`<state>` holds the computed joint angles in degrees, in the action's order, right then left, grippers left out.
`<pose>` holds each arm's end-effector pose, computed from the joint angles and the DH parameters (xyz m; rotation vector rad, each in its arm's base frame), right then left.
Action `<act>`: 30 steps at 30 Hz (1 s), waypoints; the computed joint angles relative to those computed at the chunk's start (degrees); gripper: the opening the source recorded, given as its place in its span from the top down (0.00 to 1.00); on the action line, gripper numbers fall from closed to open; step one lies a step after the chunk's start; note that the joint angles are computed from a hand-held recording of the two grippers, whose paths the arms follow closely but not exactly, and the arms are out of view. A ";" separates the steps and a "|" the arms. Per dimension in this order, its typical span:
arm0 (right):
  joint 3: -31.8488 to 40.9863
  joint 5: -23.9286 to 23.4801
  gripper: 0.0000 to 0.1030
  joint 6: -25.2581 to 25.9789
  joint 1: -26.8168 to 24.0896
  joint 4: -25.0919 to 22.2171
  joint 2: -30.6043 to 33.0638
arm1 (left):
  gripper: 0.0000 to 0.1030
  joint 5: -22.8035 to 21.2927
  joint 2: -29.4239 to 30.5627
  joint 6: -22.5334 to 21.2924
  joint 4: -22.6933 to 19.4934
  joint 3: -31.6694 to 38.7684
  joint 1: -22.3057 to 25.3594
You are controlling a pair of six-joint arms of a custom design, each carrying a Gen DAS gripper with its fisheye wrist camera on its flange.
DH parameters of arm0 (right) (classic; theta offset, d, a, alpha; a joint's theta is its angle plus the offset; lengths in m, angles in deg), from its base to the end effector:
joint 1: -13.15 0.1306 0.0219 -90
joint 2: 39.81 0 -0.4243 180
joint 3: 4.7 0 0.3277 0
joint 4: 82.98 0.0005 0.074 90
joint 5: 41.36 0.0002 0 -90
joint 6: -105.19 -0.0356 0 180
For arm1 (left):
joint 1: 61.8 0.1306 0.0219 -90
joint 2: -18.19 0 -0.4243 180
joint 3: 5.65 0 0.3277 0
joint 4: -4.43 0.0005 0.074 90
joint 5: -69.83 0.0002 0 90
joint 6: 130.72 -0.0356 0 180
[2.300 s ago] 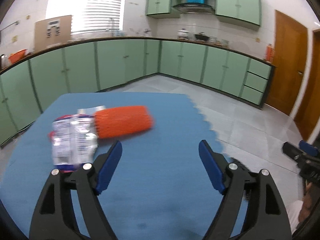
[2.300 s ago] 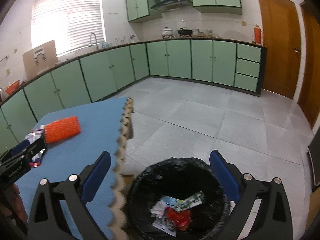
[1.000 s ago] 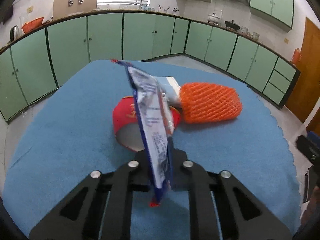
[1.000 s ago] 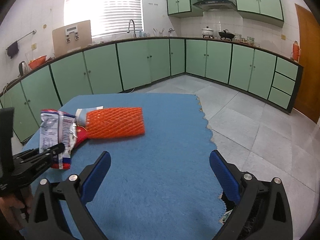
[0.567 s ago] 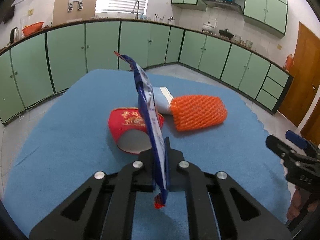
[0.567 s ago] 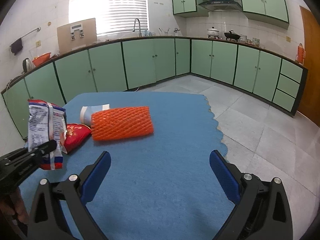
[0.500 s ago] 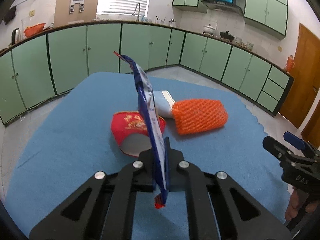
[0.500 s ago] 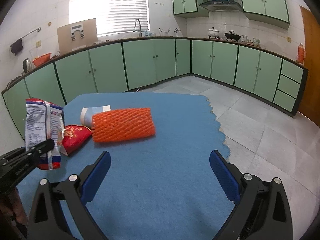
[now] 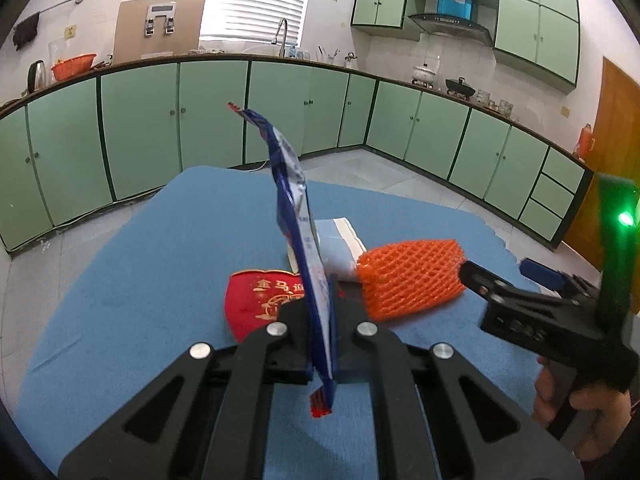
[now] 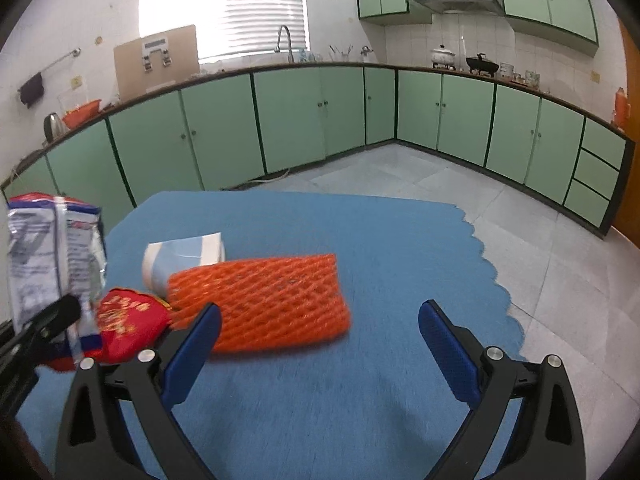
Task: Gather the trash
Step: 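Grasp the orange foam net with the right gripper, then carry the snack bag and orange net over the bin and open both grippers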
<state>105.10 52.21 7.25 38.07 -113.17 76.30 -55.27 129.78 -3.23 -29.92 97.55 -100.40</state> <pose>0.5655 0.2597 0.4103 -0.2929 2.1983 0.2499 0.4640 -0.3449 0.4072 -0.2753 2.1422 -0.0440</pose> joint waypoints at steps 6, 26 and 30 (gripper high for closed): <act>8.07 -0.89 0.09 0.17 -0.41 -7.41 5.53 | 0.96 0.27 0.73 -0.52 -0.05 0.60 0.41; 7.89 -3.21 0.90 3.17 0.31 -9.30 5.83 | 0.96 2.54 1.87 -0.09 -1.02 1.28 1.62; 2.70 -5.05 0.91 1.67 -0.06 -5.06 1.93 | 0.96 1.94 1.97 -0.14 -1.37 2.12 1.25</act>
<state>107.80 47.16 8.92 38.01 -118.23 78.24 -53.33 131.75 -3.37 -31.29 99.67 -99.15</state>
